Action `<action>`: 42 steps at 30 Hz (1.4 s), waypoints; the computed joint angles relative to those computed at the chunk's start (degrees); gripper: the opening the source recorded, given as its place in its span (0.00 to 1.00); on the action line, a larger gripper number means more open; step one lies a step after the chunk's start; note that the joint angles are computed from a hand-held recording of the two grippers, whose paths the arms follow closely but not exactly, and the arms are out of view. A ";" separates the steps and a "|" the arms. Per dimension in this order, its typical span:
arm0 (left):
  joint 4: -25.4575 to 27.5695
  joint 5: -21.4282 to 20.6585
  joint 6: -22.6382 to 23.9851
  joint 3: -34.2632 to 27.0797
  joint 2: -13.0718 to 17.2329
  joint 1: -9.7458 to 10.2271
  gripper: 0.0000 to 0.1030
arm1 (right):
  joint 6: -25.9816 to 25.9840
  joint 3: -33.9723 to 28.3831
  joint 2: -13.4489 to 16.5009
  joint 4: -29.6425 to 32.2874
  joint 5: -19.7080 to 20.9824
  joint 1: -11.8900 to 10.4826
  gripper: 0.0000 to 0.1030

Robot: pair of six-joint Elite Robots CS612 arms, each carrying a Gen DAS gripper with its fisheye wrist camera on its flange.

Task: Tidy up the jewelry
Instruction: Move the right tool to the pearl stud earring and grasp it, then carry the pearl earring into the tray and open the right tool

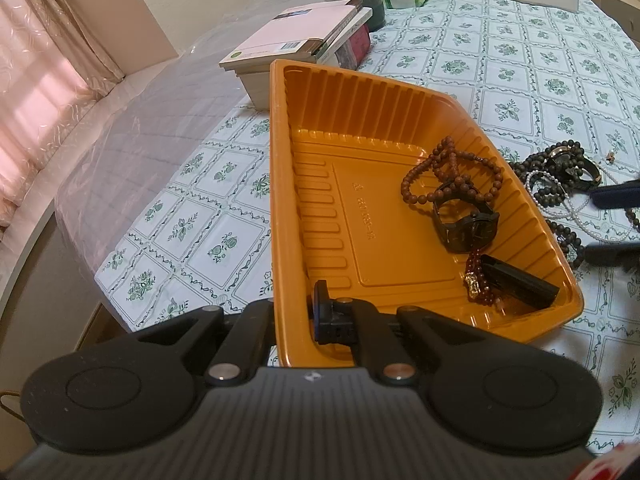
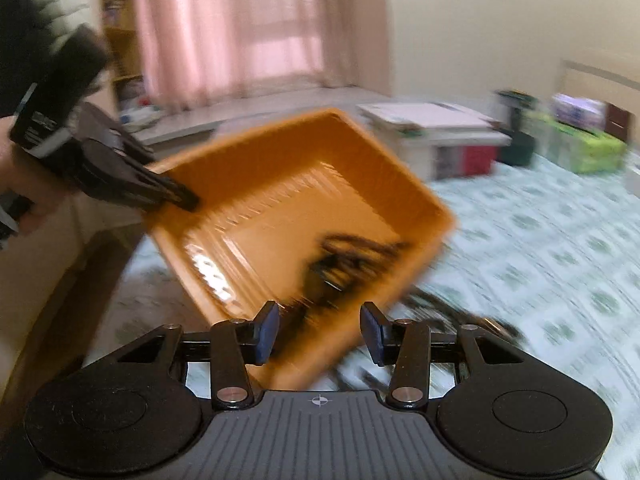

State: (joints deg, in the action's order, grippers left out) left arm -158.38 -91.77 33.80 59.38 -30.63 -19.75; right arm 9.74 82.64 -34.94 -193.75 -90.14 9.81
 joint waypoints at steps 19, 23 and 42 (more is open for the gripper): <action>0.15 0.41 0.12 -0.05 -0.07 -0.10 0.02 | 12.13 9.51 -3.17 3.00 -18.90 -3.34 0.44; 0.13 0.55 0.20 -0.03 -0.09 -0.12 0.02 | 7.24 8.10 -1.88 2.95 -18.08 -3.75 0.43; 0.13 0.52 0.13 -0.01 -0.10 -0.13 0.02 | -2.18 4.87 -0.56 2.12 -17.89 -2.91 0.17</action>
State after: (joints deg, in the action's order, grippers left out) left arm -158.25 -91.25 33.93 59.38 -30.73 -19.88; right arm 7.56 87.52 -35.50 -191.63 -108.03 6.91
